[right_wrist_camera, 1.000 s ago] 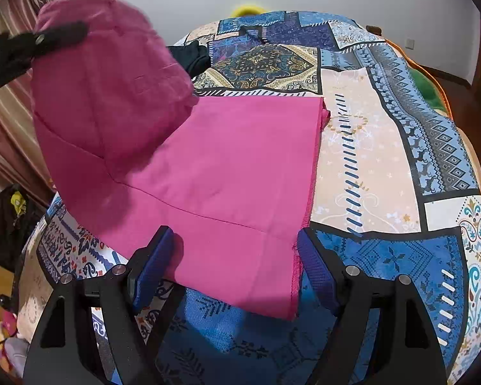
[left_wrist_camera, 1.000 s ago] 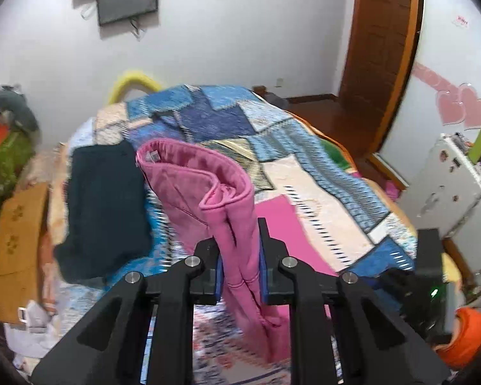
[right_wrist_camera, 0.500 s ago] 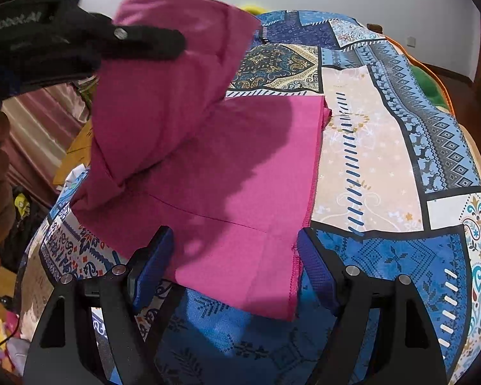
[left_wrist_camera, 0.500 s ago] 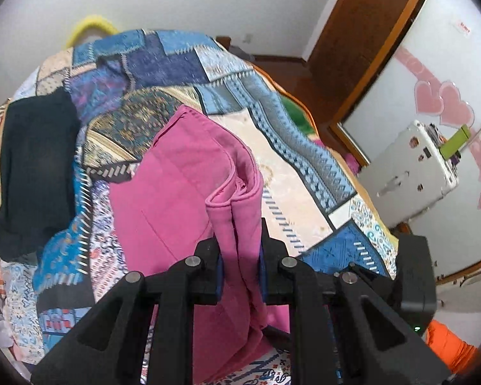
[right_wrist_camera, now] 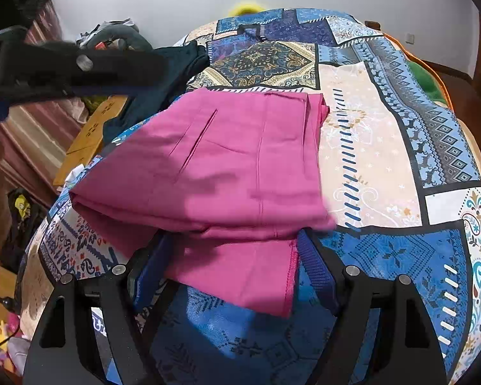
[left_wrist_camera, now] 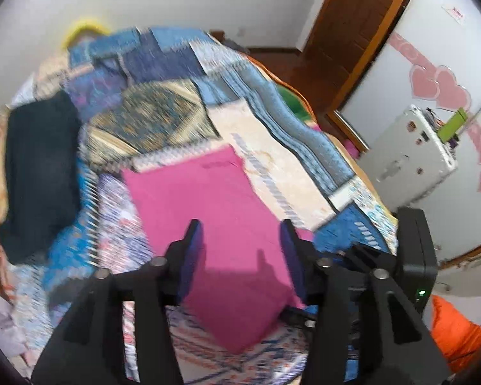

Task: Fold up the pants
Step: 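Lay the lifted pants edge down and open the left gripper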

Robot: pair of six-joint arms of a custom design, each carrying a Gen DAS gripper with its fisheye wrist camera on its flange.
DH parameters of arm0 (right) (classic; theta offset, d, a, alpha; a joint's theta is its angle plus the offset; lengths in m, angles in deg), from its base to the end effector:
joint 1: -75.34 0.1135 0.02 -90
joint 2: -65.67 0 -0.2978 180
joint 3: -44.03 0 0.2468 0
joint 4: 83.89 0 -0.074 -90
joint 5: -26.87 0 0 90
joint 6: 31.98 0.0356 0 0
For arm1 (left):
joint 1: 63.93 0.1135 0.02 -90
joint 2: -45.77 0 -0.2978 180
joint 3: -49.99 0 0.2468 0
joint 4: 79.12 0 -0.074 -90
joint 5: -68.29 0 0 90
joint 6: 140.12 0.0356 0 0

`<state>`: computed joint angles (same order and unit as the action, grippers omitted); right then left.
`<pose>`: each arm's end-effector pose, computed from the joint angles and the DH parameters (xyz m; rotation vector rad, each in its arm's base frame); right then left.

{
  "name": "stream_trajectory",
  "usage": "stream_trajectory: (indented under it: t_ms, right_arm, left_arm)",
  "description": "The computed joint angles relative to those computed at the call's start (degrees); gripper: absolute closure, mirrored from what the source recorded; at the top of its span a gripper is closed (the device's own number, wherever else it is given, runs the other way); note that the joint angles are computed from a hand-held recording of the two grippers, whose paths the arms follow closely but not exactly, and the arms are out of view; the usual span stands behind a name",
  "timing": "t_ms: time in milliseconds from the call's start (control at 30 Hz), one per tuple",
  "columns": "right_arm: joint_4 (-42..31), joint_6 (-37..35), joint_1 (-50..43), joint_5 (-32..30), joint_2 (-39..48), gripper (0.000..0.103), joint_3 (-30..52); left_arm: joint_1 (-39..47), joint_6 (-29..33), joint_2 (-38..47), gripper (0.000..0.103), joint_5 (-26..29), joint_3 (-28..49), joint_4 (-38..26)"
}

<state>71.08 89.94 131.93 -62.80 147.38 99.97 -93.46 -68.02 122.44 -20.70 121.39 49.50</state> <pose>0.1481 0.2241 0.2160 -0.5476 2.5165 0.6347 0.2236 -0.1274 0.2891 0.2698 2.5816 -0.3336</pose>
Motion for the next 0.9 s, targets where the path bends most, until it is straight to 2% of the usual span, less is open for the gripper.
stream_trajectory:
  t_ms: [67, 167, 433, 533, 633, 767, 900]
  right_arm:
    - [0.20, 0.09, -0.08, -0.19, -0.08, 0.027, -0.24]
    - [0.16, 0.15, 0.00, -0.18, -0.10, 0.027, -0.21]
    - [-1.65, -0.22, 0.71, 1.10, -1.29, 0.027, 0.17]
    - [-2.46, -0.06, 0.33, 1.05, -2.74, 0.027, -0.43]
    - [-3.45, -0.14, -0.21, 1.30, -3.23, 0.027, -0.60]
    - [-4.63, -0.29, -1.59, 1.47, -3.80, 0.027, -0.84]
    - [-5.97, -0.81, -3.21, 2.07, -5.59, 0.027, -1.61]
  left_arm:
    - [1.69, 1.95, -0.69, 0.029, -3.22, 0.34, 0.46]
    - [5.65, 5.72, 1.33, 0.019, -4.61, 1.92, 0.98]
    - [14.14, 13.66, 16.57, 0.017, -5.13, 7.62, 3.27]
    - [14.13, 15.95, 24.64, 0.017, -8.81, 10.00, 3.73]
    - [14.25, 17.35, 31.64, 0.016, -9.88, 12.12, 3.38]
    - [14.97, 19.03, 33.69, 0.006, -10.83, 11.38, 5.38]
    - [15.96, 19.89, 30.83, 0.006, -11.21, 8.21, 6.09]
